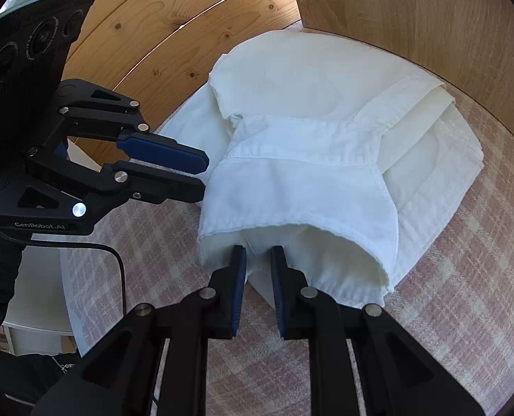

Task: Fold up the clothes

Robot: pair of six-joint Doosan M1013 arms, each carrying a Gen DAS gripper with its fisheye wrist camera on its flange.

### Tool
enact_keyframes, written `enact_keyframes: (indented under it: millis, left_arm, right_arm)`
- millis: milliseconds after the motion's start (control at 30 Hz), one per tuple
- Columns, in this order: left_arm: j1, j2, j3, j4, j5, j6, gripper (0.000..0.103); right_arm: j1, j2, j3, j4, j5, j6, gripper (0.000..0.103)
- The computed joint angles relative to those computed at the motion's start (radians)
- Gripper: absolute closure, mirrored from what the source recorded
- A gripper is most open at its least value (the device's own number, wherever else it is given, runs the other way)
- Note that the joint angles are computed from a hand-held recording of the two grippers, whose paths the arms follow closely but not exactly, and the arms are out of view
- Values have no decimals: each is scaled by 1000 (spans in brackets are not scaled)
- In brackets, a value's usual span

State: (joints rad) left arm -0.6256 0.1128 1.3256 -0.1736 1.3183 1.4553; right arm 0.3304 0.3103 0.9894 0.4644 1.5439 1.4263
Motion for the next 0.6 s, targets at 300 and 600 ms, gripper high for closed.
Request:
enact_keyframes:
  millis: [300, 600]
  left_arm:
    - [3, 29, -9, 20, 9, -2, 89]
    - [18, 45, -24, -40, 2, 27, 89]
  right_arm:
    - [-44, 20, -28, 213, 65, 12, 87]
    - [-41, 6, -37, 126, 101, -32, 86]
